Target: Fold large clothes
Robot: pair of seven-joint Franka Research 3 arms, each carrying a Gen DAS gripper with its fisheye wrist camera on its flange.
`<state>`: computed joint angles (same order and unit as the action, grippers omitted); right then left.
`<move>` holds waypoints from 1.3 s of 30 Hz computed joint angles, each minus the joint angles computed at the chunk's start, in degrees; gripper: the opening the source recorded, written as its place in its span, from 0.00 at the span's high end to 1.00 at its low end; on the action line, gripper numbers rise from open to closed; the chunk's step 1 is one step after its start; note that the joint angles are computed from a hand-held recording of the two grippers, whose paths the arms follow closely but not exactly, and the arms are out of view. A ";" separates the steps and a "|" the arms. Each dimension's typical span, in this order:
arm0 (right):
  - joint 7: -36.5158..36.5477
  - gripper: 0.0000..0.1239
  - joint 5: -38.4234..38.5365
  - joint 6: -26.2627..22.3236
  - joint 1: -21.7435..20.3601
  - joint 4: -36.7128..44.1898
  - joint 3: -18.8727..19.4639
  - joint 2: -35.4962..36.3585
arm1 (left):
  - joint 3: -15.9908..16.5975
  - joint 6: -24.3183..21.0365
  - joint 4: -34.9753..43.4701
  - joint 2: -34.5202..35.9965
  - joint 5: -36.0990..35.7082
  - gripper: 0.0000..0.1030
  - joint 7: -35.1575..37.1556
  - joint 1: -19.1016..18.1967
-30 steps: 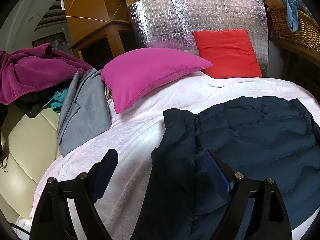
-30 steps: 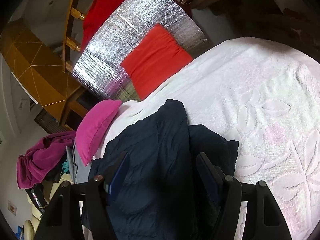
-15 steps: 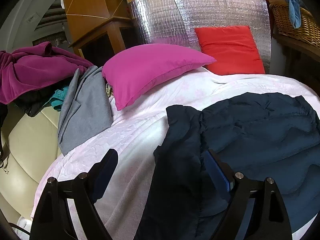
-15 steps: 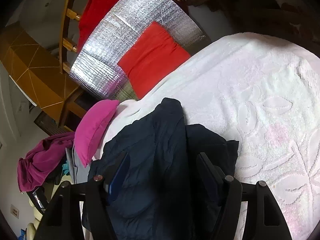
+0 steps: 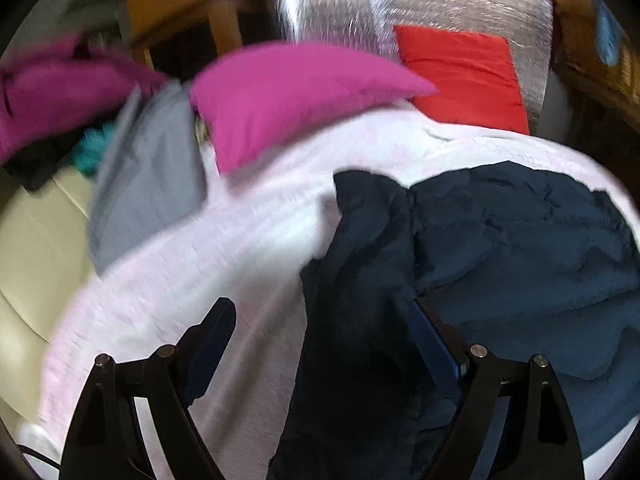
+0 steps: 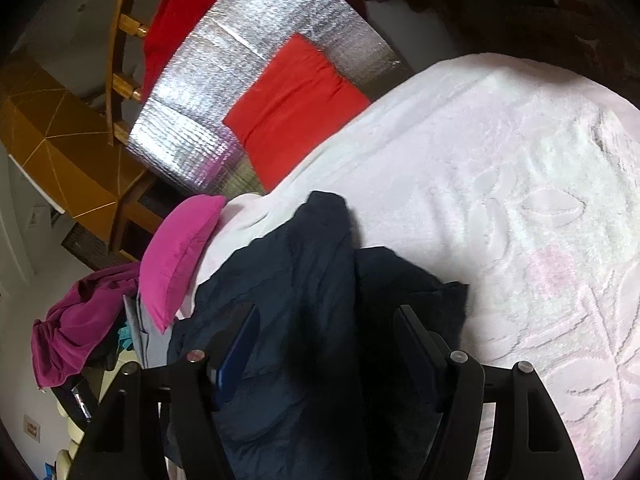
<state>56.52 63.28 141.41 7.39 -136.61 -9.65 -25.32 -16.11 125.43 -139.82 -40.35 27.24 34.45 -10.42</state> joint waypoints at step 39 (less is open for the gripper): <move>2.14 0.49 -12.39 -13.07 -3.53 6.41 7.64 8.45 | 9.86 25.22 -10.06 0.95 -36.74 0.40 17.49 -4.88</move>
